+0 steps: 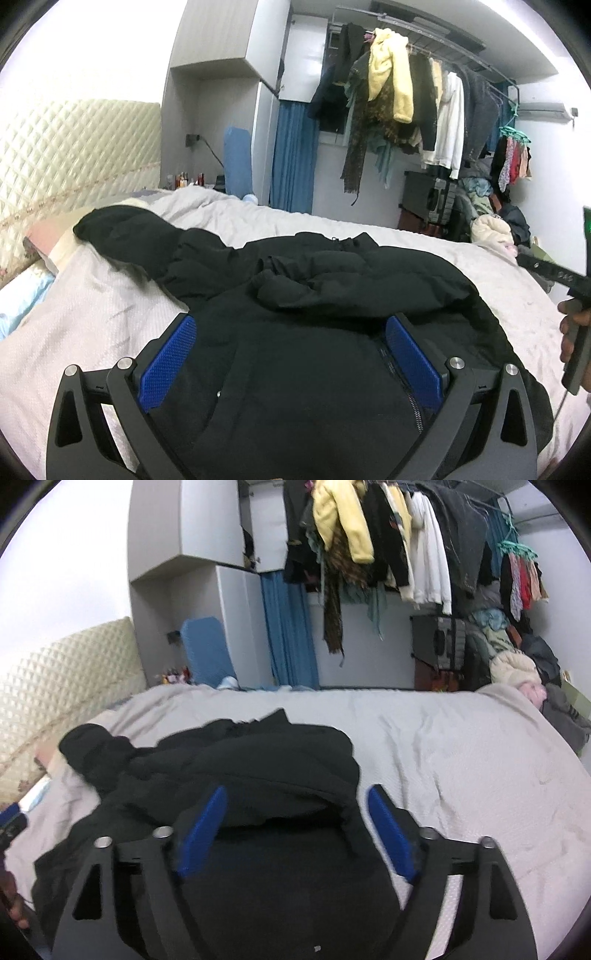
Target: Fold large clothes
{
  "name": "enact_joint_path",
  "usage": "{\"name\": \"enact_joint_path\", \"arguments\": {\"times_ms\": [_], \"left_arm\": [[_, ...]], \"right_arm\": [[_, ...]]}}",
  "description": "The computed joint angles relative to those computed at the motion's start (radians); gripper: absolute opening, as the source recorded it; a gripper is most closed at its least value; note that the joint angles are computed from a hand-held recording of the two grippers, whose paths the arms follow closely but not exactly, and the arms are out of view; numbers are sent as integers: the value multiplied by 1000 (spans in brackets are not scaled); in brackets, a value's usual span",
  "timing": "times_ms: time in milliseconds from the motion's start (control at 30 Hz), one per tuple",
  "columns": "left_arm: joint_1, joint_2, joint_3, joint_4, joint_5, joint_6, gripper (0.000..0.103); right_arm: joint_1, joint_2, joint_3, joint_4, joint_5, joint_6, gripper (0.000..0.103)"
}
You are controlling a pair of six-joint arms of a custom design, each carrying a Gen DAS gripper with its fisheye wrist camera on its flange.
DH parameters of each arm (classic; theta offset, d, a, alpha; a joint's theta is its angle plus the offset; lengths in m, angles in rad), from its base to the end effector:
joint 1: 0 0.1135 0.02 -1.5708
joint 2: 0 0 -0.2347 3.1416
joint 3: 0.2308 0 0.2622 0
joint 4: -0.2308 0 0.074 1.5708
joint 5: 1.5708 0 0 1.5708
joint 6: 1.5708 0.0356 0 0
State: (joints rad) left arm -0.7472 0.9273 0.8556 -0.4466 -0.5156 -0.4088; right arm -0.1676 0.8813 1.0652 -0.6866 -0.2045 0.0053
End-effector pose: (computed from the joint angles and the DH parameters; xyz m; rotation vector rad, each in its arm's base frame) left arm 0.1801 -0.1429 0.2908 0.0348 2.0214 -0.1929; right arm 0.2044 -0.0272 0.3478 0.0534 2.0633 0.1119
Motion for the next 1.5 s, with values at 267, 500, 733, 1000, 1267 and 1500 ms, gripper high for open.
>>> {"name": "enact_joint_path", "arguments": {"times_ms": [267,500,733,1000,1267,1500], "left_arm": [[-51,-54,-6,-17,-31,-2,103],[-72,-111,-16,-48,-36,-9,103],[-48,-180,-19,-99,8,-23,103],[285,-179,94,-149,404,122,103],[851,196,415,-176,912,309,103],[1109,814,828,-224,1061,357,103]], "right_arm": [[252,-153,-17,-98,215,56,103],[533,-305,-51,-231,422,212,103],[1013,-400,-43,-443,820,526,103],[1345,-338,-39,-643,1114,824,103],[1199,-364,-83,-554,998,738,103],[1127,-352,-104,-528,937,741,103]]}}
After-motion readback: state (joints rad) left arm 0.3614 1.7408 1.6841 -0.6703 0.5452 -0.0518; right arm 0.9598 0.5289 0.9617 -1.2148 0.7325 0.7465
